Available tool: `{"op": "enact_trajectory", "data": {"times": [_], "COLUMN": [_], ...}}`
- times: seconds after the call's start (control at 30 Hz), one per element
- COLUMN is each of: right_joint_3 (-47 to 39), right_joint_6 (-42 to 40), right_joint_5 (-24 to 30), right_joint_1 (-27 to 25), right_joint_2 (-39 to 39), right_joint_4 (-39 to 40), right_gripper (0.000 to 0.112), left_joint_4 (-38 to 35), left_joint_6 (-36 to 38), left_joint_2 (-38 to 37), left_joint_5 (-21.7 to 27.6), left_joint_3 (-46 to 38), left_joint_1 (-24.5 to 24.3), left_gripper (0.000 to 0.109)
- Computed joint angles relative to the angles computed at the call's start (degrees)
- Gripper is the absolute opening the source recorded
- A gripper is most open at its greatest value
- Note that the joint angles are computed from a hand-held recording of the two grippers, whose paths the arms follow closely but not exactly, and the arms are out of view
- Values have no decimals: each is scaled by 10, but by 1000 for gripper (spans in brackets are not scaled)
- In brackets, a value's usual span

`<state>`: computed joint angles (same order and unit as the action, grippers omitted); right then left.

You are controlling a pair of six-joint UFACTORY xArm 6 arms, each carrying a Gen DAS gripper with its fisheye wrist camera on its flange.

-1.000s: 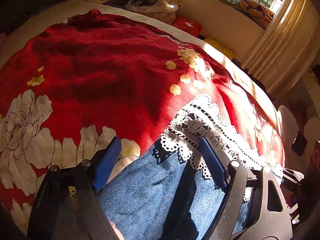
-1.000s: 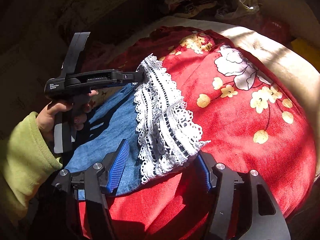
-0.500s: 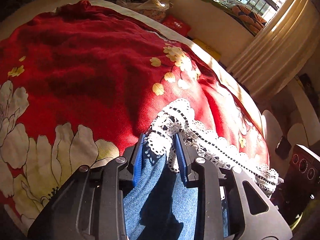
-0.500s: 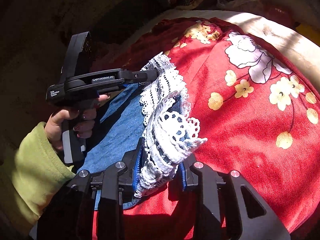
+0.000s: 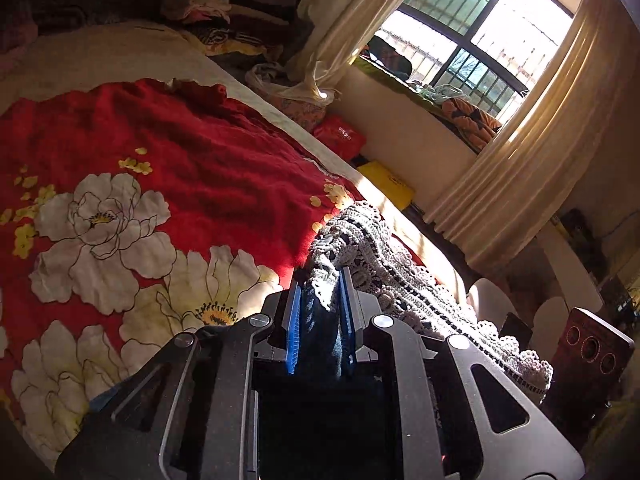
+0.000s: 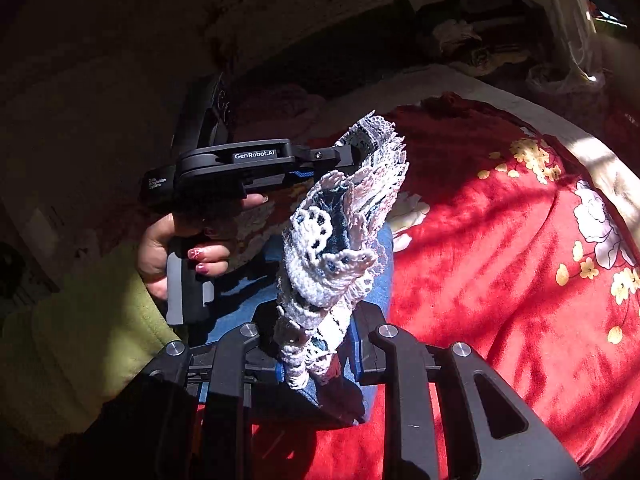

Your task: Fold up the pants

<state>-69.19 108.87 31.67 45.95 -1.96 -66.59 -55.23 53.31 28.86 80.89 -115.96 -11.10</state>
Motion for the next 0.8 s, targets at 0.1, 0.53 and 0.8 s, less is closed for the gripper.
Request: {"op": "enact_trajectory", "data": {"times": [0.1,0.53,0.8], "right_joint_3": [-69,-326,-386], "right_joint_6": [-90,-457,-555], "right_joint_5": [-15,142,148], "right_joint_1": [6,64,81], "right_joint_2": [63,276,331], "right_joint_4": [45,217,273], "right_gripper": [21,24,51], "left_joint_4": [-8,-67,-56], "left_joint_6": [23,-112,-139], "left_joint_2": [-23,-8,-27], "left_joint_5": [2,41,63], "left_joint_3": [38,54,105], "left_joint_1": [37,145,177], "left_gripper": [10,48,70]}}
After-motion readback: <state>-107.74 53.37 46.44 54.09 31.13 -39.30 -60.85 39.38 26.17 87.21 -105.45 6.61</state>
